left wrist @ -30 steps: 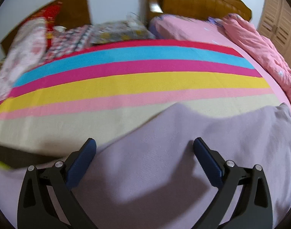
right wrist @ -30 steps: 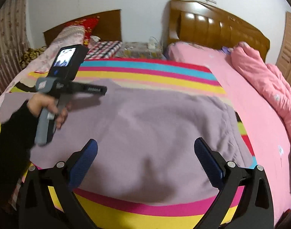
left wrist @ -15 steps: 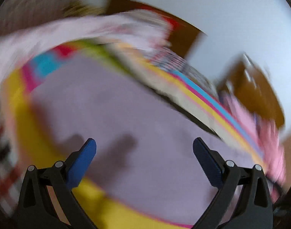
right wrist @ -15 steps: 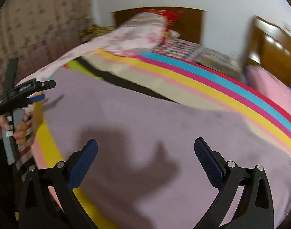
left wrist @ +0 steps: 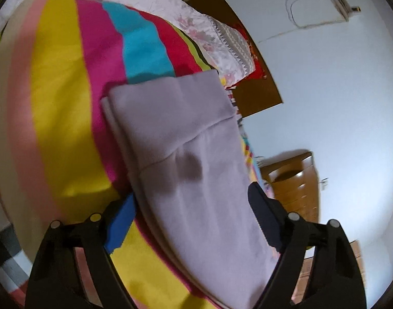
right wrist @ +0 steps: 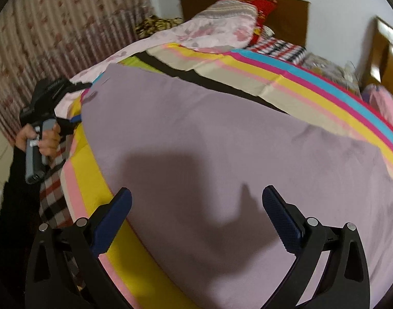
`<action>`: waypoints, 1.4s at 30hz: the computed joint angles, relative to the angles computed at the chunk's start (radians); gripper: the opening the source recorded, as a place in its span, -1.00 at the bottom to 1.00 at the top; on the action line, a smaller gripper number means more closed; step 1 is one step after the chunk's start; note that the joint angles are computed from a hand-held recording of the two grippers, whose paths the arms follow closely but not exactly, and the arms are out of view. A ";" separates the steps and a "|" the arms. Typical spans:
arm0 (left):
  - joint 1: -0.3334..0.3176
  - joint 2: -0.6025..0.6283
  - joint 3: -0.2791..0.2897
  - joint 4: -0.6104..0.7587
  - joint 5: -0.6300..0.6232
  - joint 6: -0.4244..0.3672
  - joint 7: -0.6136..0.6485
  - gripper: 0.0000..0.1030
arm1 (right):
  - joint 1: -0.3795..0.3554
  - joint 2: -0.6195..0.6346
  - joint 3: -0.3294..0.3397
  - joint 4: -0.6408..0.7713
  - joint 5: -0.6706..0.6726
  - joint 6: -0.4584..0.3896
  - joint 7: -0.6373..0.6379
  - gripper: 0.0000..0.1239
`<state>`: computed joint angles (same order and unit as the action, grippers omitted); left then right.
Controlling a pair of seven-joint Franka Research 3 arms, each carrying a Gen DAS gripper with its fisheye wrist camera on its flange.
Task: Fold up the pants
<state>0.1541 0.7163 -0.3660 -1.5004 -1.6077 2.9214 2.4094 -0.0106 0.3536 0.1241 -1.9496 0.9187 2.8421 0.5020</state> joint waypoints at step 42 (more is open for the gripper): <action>-0.605 0.007 0.120 0.025 1.374 0.086 -0.234 0.35 | -0.338 -0.043 -0.069 0.045 0.511 -0.085 -0.157 0.59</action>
<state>-0.4506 0.7230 -0.2462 -1.4755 -0.2337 3.0078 2.1750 -0.3487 0.3107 0.0547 -1.9045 1.4298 2.7567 0.3445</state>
